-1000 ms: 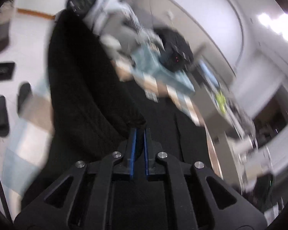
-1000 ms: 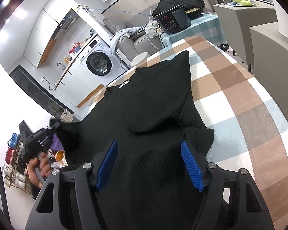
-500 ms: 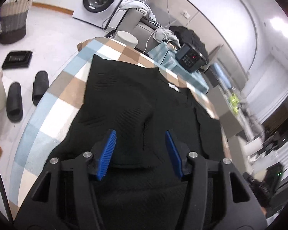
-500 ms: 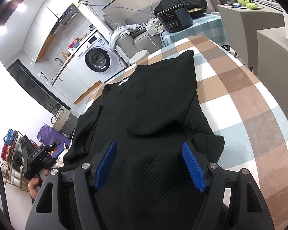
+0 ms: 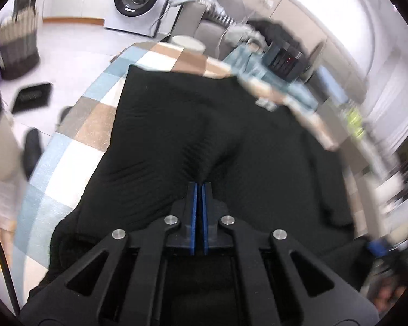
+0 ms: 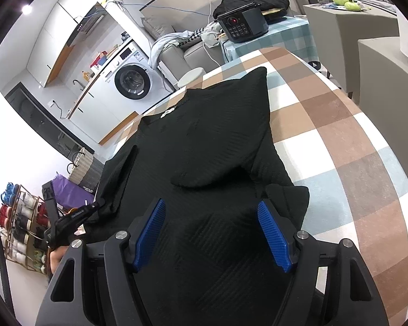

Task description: Fold small clothes

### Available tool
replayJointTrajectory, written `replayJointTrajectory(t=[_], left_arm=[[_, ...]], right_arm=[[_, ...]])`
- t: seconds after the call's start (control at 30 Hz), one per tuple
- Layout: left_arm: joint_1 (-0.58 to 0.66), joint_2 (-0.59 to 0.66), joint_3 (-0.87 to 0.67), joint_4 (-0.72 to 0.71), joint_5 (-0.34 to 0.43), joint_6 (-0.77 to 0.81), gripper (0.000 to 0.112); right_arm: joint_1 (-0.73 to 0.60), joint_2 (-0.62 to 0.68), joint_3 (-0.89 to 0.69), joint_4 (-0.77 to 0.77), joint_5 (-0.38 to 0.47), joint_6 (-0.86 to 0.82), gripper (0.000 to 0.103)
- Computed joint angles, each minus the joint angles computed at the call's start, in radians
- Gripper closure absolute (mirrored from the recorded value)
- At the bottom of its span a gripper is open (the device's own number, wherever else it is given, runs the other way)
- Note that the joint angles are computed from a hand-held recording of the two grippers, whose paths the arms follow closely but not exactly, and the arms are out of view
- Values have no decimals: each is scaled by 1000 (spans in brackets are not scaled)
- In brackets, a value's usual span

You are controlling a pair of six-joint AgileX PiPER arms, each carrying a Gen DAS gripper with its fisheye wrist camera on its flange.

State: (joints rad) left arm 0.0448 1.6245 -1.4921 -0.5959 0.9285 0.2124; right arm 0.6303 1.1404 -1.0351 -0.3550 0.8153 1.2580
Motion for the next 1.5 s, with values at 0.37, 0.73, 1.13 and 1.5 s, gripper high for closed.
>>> replayJointTrajectory(t=[0.37, 0.73, 1.13, 1.5], left_arm=[[32, -8, -18, -36, 92, -23, 110], [-67, 51, -36, 52, 82, -35, 110], [115, -294, 171, 87, 30, 61, 30], [534, -555, 357, 27, 245, 365, 19]], right_arm=[[15, -32, 23, -18, 6, 28, 31], [8, -30, 11, -7, 19, 14, 30], [38, -83, 18, -33, 107, 8, 28], [213, -233, 99, -128, 334, 86, 14]])
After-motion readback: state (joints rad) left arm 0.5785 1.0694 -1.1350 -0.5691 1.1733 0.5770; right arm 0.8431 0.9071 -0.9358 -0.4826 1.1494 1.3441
